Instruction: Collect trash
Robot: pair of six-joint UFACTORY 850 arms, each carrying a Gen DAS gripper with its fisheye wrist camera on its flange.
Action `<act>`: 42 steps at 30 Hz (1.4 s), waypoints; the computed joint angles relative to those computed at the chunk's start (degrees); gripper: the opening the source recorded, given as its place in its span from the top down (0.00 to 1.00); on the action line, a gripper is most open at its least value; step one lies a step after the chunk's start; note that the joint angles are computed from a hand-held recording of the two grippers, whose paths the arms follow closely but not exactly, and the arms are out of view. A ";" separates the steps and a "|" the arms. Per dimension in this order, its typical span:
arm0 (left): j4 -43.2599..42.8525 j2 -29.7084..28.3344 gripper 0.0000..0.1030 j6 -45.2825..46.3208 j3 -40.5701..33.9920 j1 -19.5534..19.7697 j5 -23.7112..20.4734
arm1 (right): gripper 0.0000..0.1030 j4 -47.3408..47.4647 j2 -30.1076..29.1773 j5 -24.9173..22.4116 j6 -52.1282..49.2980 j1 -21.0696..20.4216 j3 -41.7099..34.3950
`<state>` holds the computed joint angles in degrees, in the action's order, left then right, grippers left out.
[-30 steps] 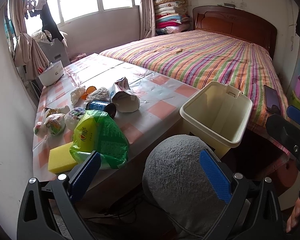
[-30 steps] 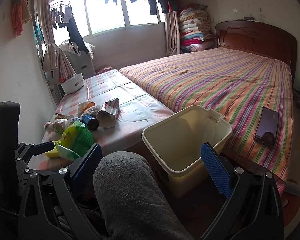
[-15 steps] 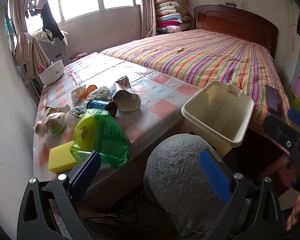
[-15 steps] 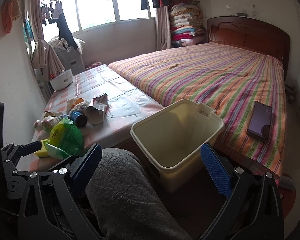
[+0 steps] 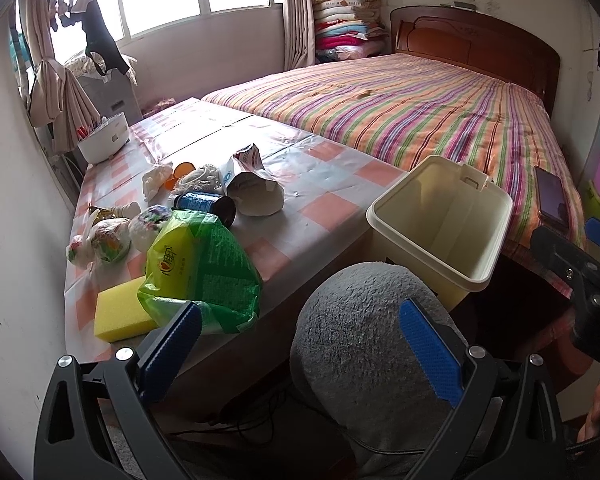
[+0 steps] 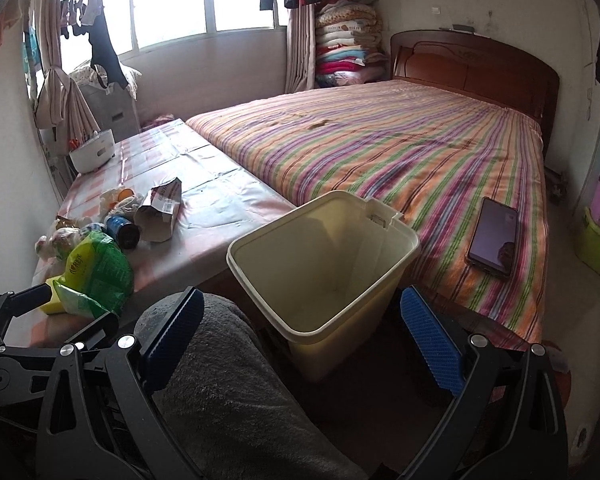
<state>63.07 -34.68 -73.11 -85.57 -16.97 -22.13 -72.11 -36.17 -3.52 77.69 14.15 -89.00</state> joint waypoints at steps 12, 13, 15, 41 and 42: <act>-1.66 -0.36 0.06 1.57 -0.36 0.20 -0.15 | 0.05 1.91 -0.63 -2.69 -2.38 0.42 -0.95; -1.68 -0.38 0.06 1.59 -0.37 0.22 -0.13 | 0.05 1.95 -0.67 -2.76 -2.39 0.43 -0.99; -1.55 -0.39 0.06 1.46 -0.40 0.21 -0.15 | 0.05 3.57 -0.74 -2.91 -4.03 0.49 -1.11; -0.93 -0.30 0.06 0.62 -0.32 0.17 -0.52 | 0.05 6.36 -0.98 -1.70 -7.22 0.34 -1.17; -0.96 -0.31 0.06 0.67 -0.33 0.18 -0.52 | 0.05 5.71 -0.94 -1.62 -6.60 0.33 -1.11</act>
<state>62.11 -34.98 -72.43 -85.90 -16.80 -22.65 -66.40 -37.11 -5.15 71.09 14.48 -90.10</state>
